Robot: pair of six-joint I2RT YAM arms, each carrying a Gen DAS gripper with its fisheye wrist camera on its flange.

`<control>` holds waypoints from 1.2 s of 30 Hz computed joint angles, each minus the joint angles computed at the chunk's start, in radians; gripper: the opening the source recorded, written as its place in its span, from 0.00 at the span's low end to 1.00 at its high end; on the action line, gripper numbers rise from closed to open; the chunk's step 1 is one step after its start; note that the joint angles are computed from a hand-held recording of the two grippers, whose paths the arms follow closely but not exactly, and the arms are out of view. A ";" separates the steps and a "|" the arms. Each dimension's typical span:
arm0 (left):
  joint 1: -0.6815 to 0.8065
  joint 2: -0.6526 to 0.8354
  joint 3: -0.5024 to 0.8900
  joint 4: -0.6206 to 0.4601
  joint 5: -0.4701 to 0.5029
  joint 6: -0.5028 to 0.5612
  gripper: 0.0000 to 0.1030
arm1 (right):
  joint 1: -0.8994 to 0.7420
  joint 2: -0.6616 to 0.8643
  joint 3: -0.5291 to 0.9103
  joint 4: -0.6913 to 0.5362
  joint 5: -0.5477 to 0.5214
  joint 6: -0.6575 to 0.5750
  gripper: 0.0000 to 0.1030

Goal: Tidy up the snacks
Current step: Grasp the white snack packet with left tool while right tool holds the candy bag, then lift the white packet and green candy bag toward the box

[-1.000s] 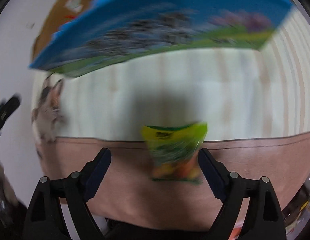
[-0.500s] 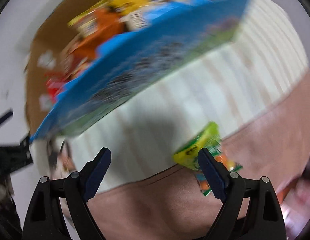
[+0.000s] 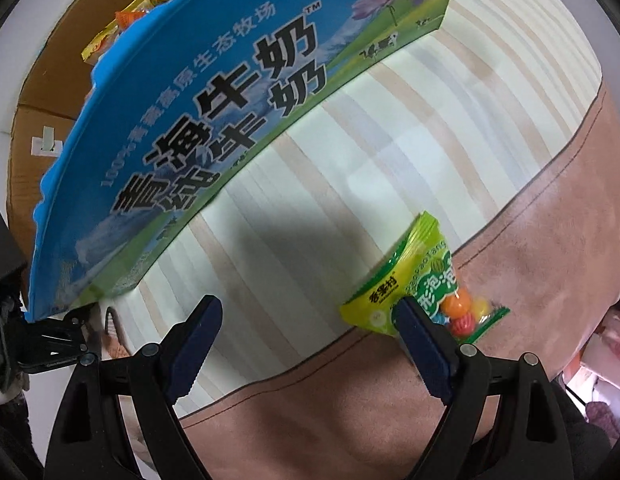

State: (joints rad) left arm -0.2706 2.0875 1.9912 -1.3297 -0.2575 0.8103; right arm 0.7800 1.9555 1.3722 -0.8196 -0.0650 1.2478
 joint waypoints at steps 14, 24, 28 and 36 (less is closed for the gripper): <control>0.005 -0.093 -0.066 -0.089 0.116 -0.378 0.65 | -0.076 -0.185 -0.184 0.017 -0.026 -0.080 0.88; -0.102 -0.397 -0.455 -0.031 0.251 -1.016 0.65 | -0.142 -0.275 -0.310 0.026 -0.073 -0.423 0.88; -0.147 -0.458 -0.523 -0.006 0.290 -1.239 0.65 | -0.133 -0.285 -0.323 -0.002 -0.045 -0.613 0.88; -0.226 -0.530 -0.627 0.042 0.391 -1.572 0.65 | -0.091 -0.374 -0.444 -0.001 -0.023 -0.755 0.88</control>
State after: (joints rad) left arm -0.4969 1.5579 1.3647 -1.2872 0.1331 -0.7616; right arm 0.6894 1.5817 0.9279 -0.8205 -0.0885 0.4926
